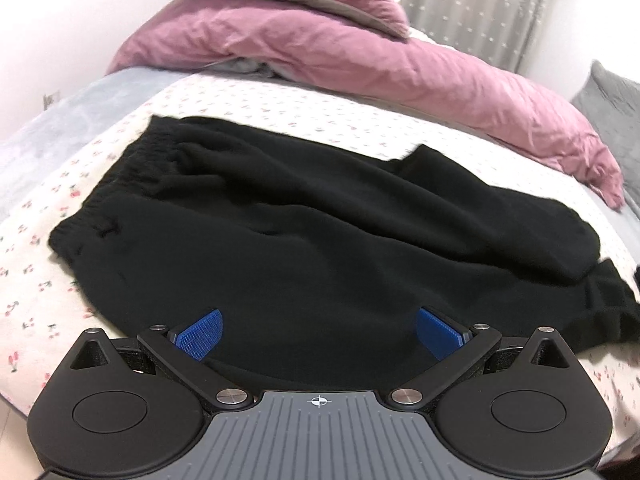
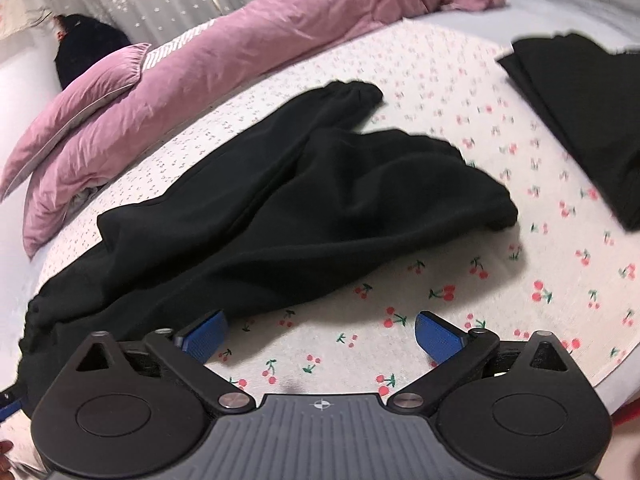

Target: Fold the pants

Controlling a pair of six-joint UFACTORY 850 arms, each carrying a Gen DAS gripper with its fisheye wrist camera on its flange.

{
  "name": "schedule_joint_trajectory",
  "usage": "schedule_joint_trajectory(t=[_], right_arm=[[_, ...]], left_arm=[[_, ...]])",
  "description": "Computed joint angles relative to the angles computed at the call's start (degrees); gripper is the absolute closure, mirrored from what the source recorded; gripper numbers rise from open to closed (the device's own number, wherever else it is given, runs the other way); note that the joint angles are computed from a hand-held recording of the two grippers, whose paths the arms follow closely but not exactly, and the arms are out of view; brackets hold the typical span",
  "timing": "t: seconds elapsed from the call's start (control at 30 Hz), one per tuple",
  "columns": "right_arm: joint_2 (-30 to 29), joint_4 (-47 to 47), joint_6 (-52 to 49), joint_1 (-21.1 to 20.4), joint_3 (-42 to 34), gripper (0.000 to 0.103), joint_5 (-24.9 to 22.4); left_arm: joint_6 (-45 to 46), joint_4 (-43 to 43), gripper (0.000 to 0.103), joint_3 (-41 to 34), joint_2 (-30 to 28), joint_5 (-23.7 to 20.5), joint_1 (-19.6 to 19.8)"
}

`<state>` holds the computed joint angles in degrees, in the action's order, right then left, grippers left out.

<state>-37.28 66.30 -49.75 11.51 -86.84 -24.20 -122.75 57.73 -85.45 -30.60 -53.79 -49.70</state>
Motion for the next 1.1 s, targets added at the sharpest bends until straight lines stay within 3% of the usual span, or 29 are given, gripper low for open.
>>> schedule_joint_trajectory(t=[0.33, 0.57, 0.8, 0.9, 0.97, 1.0, 1.03, 1.07, 1.1], right_arm=[[-3.7, 2.1, 5.0, -2.6, -4.5, 0.008, -7.8], [-5.9, 8.6, 7.0, -4.7, -6.6, 0.014, -11.3], [-5.5, 12.5, 9.6, -6.0, -5.7, 0.023, -6.9], [-5.3, 16.3, 9.1, -6.8, -4.7, 0.029, -5.7], [-5.4, 18.9, 8.7, -7.3, -4.3, 0.032, -5.5], [-5.4, 20.2, 8.1, -7.4, -4.2, 0.036, -5.1], [-5.4, 21.2, 7.6, -7.4, -4.0, 0.042, -4.2], [-5.5, 21.4, 7.9, -7.4, -4.2, 0.046, -3.3], [-5.6, 22.2, 7.5, -7.4, -4.3, 0.056, -2.6]], left_arm=[[-14.2, 3.4, 0.0, 12.7, 8.7, 4.1, 2.2], [-32.3, 8.6, 0.004, 22.3, 14.3, 6.1, 3.3], [-42.3, 9.8, 0.01, 27.7, 16.8, 7.3, 5.0], [-43.7, 10.9, 0.028, 28.4, 16.7, 6.1, 5.4], [-43.3, 10.8, 0.058, 28.3, 16.4, 5.9, 5.9], [-43.1, 10.3, 0.065, 28.3, 16.3, 6.0, 6.1], [-42.9, 10.0, 0.08, 28.4, 16.2, 6.0, 6.3], [-42.8, 10.0, 0.087, 28.6, 16.2, 6.5, 6.6], [-43.2, 10.2, 0.09, 28.9, 16.4, 6.7, 6.7]])
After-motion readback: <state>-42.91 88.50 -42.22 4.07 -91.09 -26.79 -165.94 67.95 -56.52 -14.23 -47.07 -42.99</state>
